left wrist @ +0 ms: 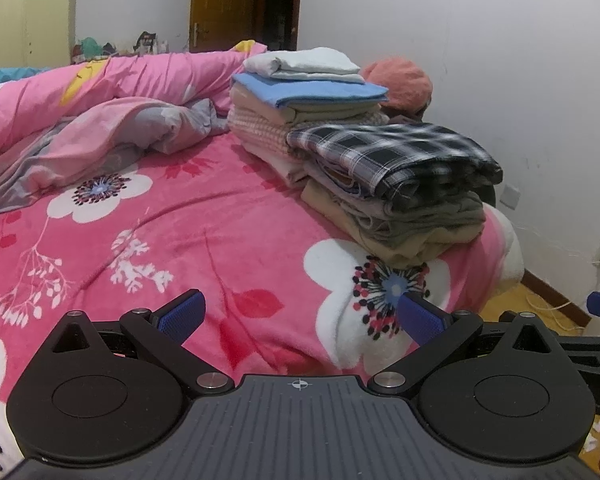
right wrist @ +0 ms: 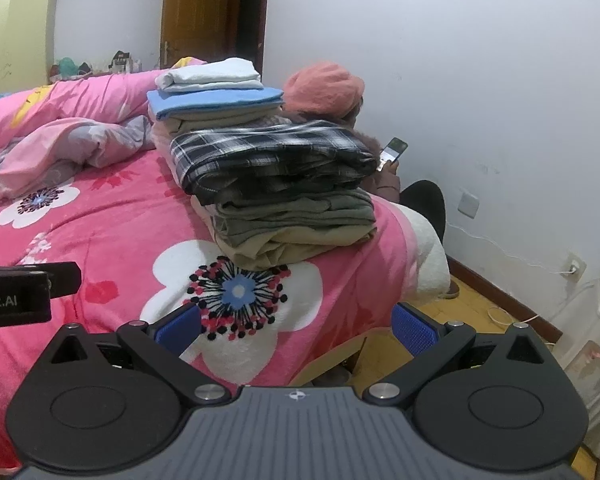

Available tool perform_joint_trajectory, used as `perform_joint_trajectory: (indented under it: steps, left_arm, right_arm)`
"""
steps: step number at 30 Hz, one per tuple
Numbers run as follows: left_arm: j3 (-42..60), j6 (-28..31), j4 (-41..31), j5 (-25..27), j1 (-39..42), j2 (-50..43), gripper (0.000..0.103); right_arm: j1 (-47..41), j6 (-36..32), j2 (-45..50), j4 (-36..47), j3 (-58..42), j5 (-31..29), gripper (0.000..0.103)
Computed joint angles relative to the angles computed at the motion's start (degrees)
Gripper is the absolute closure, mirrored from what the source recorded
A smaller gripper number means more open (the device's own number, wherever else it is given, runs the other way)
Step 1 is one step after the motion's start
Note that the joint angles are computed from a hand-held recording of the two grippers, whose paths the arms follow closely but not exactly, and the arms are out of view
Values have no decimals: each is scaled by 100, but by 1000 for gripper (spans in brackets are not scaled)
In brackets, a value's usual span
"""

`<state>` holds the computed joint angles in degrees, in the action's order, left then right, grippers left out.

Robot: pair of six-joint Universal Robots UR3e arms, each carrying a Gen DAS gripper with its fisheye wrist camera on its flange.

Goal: Fold clothes

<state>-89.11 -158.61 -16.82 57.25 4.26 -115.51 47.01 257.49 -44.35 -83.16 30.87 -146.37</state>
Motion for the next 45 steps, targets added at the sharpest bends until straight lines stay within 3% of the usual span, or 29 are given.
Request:
perform_joint_trajectory:
  steps: [10, 21, 45]
  left_arm:
    - [-1, 17, -35, -18, 20, 4, 0]
    - [-22, 15, 9, 13, 13, 14, 0]
    - [-120, 53, 43, -53, 111, 83, 0]
  right_arm:
    - [29, -89, 213, 209, -403, 31, 0]
    - [16, -64, 42, -12, -55, 51, 0]
    - [91, -19, 386, 477, -778, 38, 0]
